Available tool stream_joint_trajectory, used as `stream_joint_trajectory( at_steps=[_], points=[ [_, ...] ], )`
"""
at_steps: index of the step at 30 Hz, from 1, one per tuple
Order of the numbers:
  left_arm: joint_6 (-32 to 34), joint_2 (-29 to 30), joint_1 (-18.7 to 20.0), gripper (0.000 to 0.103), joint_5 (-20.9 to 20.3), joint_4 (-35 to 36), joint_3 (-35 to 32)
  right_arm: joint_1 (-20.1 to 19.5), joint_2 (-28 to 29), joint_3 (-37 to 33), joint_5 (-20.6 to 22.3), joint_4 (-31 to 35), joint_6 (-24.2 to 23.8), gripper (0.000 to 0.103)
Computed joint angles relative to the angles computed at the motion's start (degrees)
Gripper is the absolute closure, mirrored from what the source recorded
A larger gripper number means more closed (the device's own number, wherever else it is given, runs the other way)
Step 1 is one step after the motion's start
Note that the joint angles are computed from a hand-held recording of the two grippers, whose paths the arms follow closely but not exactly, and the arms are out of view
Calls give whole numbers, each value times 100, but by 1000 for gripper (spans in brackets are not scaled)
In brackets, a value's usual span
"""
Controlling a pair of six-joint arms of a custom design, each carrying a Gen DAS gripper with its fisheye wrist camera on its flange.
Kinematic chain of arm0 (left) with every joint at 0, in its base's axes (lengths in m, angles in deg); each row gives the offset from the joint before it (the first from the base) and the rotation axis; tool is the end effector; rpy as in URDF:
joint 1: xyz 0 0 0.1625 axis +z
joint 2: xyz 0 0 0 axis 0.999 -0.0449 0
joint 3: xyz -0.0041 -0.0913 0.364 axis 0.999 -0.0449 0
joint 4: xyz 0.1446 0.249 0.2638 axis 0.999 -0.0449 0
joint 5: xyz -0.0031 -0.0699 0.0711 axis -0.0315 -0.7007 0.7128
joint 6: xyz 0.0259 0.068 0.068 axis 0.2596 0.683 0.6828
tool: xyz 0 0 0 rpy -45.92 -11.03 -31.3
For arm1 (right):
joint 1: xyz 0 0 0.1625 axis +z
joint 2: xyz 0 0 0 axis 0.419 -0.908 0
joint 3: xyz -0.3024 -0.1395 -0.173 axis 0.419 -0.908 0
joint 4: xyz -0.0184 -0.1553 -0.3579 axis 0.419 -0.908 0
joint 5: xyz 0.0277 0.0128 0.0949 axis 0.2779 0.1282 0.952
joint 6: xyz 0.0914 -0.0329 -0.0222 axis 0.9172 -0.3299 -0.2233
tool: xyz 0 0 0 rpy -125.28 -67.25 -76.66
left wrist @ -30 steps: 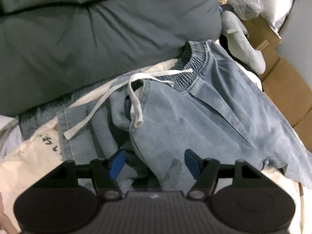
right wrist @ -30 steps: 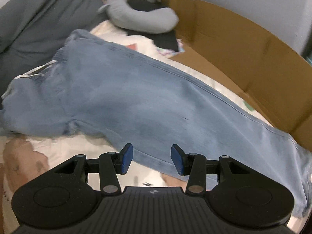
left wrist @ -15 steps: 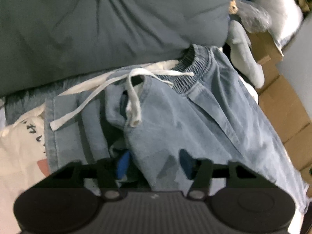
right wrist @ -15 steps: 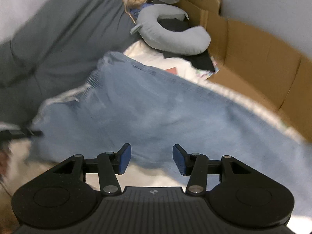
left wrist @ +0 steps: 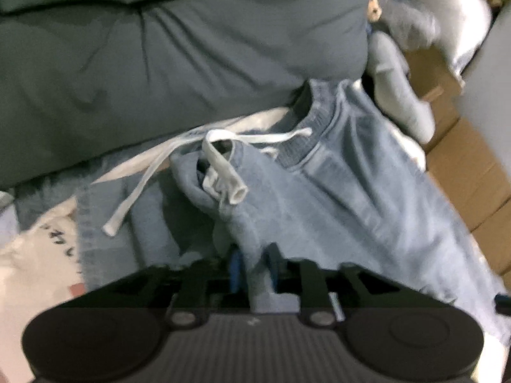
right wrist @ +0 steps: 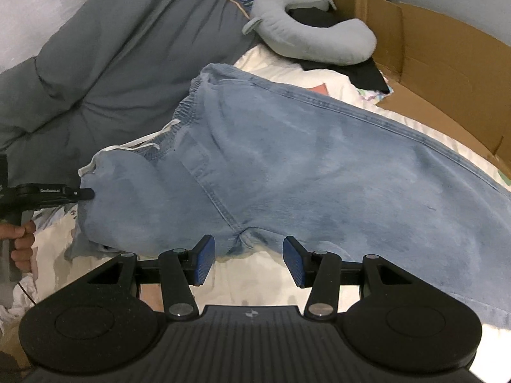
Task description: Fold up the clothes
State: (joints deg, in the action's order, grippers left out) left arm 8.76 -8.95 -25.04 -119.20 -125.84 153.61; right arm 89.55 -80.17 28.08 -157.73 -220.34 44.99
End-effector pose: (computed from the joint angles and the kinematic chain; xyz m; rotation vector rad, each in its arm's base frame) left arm -0.0549 -0.5511 0.4534 -0.0714 2.4031 -0.9377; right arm 0.3715 -0.5846 0.2529 0.8146 -2.6423 0.5385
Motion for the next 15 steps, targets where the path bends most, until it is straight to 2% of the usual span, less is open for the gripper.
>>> stream_joint_trajectory(
  at_steps=[1, 3, 11, 15],
  points=[
    [27, -60, -35, 52, 54, 12, 39, 0, 0, 5, 8, 9, -12, 49],
    [157, -189, -129, 40, 241, -70, 156, -9, -8, 15, 19, 36, 33, 49],
    [510, -126, -106, 40, 419, -563, 111, -14, 19, 23, 4, 102, 67, 49],
    [975, 50, -73, 45, 383, -1075, 119, 4, 45, 35, 6, 113, 22, 49]
  ],
)
